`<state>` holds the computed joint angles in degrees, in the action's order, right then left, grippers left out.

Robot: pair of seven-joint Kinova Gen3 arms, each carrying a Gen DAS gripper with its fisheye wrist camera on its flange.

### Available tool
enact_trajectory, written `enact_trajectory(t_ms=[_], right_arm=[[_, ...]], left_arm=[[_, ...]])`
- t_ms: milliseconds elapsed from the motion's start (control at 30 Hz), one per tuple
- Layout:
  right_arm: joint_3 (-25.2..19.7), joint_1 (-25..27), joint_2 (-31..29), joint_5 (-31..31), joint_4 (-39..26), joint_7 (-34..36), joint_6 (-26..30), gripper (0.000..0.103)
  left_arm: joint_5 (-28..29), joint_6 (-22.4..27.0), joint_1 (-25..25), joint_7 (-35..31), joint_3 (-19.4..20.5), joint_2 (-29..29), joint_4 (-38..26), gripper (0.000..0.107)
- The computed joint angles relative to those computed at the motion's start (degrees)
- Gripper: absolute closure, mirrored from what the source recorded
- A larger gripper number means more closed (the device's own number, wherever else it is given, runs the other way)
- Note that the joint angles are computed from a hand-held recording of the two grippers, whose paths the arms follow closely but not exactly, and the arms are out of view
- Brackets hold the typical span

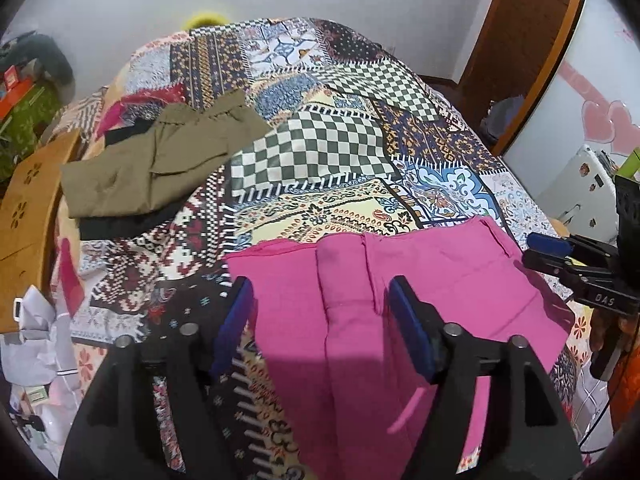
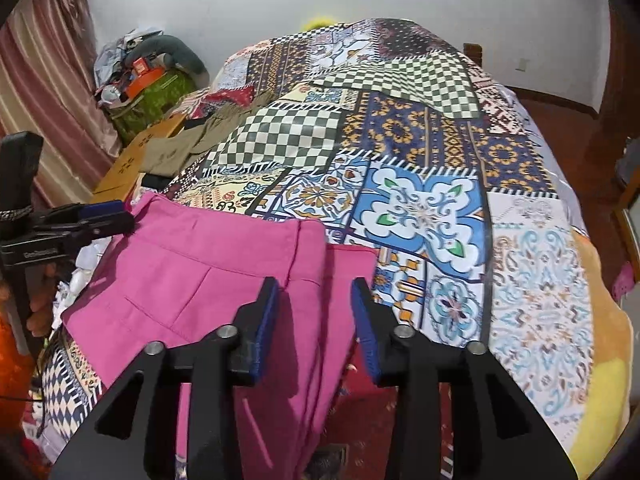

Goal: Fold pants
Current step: 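Close the left gripper on the pink pants' waistband and lift it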

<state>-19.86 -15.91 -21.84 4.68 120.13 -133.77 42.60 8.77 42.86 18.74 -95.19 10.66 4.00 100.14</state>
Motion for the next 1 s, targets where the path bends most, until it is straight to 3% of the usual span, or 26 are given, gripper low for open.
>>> enact_trajectory(t_ms=[100,233,467,633,700,767,900,1000], right_arm=[[-0.4,0.3,-1.4,0.0,0.3,-0.6,0.6,0.05],[-0.6,-0.5,-1.5,-1.1,0.3,-0.2,2.1,0.05],[2.0,-2.1,-2.1,-4.9,3.1,0.7,0.0,0.049],[6.3,-3.5,-1.9,-9.9,5.4,4.2,-4.1,0.049],[6.9,-3.4,-1.5,-11.0,5.7,5.3,-4.9,0.048],[7.0,-3.3,-1.1,-11.7,5.9,6.0,-5.9,0.049],[6.6,-3.1,0.0,-11.8,5.1,7.5,-6.5,0.066],[6.4,-3.3,0.5,-11.5,4.6,8.7,-6.7,0.073]], left_arm=[[-0.9,1.0,0.0,1.1,-0.2,-0.8,0.4,0.029],[1.5,3.5,-1.1,0.6,-0.7,-0.2,0.8,0.029],[13.7,7.6,-5.5,-6.2,-1.6,2.0,1.9,0.027],[12.9,6.6,-4.4,-6.8,-0.7,2.4,1.4,0.027],[12.6,6.0,-3.9,-6.5,-0.5,2.7,1.2,0.03],[13.0,5.7,-3.8,-7.1,-0.3,2.8,0.8,0.041],[14.1,6.2,-3.8,-7.5,-0.3,3.2,0.0,0.057],[13.2,6.3,-3.4,-6.8,-0.3,2.9,-0.5,0.071]])
